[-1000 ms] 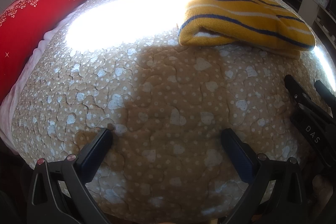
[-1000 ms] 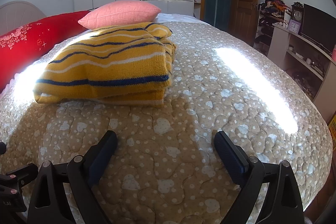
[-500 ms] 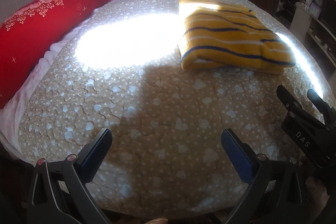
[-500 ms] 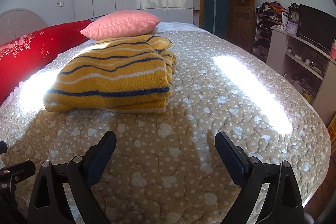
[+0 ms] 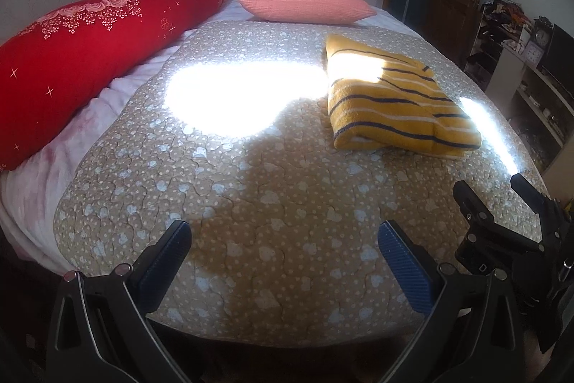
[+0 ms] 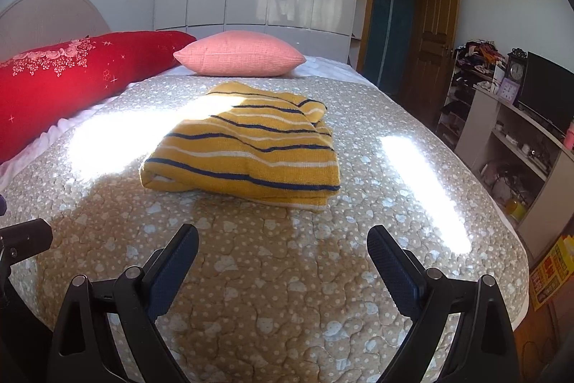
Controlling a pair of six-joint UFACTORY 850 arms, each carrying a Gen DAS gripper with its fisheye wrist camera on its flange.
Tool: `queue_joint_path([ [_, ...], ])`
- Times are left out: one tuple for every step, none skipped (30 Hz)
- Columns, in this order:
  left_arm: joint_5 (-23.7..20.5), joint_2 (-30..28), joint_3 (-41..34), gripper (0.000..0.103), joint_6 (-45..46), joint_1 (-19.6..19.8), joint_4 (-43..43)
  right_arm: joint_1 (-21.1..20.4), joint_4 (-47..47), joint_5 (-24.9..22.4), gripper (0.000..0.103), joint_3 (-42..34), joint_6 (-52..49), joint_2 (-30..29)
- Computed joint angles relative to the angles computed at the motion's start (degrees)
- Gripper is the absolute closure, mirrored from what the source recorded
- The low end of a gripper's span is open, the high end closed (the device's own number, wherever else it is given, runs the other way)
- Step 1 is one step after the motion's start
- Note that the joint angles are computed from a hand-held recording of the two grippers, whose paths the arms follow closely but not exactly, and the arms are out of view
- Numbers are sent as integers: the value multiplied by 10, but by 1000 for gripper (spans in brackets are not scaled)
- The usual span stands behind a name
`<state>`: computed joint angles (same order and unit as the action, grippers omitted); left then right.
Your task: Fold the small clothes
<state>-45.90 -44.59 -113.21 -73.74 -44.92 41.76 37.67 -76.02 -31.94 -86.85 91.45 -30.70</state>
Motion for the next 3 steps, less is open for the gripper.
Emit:
queue_joint_path([
  [-3,-2,-1,0,3,1,-3,-1,15,1,6,-7,-16,-5],
  [-4,-3,0,0,5,0,-5,-1,28,1,6,-13,-29,-11],
  [-5,-5,-2,0,8,1,-7,-1,44,1,6,-23,-45,-17],
])
